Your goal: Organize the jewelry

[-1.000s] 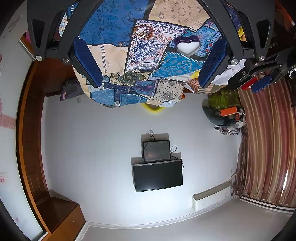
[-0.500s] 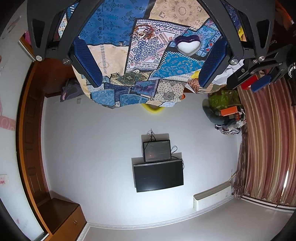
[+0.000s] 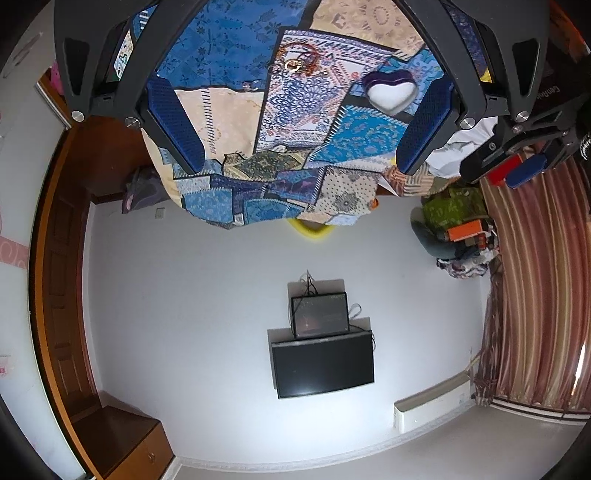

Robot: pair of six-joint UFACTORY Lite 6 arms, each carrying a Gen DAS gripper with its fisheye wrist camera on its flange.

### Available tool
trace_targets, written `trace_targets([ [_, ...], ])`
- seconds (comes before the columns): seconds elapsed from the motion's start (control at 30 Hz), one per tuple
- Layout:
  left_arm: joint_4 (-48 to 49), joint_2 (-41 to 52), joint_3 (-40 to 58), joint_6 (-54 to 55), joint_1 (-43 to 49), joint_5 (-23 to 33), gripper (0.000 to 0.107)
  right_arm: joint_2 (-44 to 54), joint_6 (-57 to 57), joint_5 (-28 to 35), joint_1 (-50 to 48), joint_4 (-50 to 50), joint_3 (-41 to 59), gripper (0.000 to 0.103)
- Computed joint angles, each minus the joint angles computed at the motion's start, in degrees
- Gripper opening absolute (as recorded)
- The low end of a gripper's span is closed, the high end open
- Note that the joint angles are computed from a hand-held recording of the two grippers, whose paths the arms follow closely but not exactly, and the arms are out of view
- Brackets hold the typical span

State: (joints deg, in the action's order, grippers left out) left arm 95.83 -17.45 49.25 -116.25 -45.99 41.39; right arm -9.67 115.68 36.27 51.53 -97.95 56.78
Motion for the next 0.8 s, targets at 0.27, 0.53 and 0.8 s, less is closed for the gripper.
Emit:
trace_targets([
  [0.27, 2.9, 13.3, 6.1, -1.4, 9.6, -7.6, 0.103, 6.6, -0.3, -7.1, -8.8, -1.3, 2.1, 0.103],
  [0.53, 3.3, 29.6, 14.1, -0.4, 16.9, -21.6, 0.103, 13.4, -6.1, -15.3, -17.5, 3.3, 2.7, 0.103],
  [0.8, 0.0, 42.0, 21.7, 3.9, 19.5, -34.2, 0.09, 18.3, -25.3, -23.6, -23.4, 17.6, 3.3, 0.101],
])
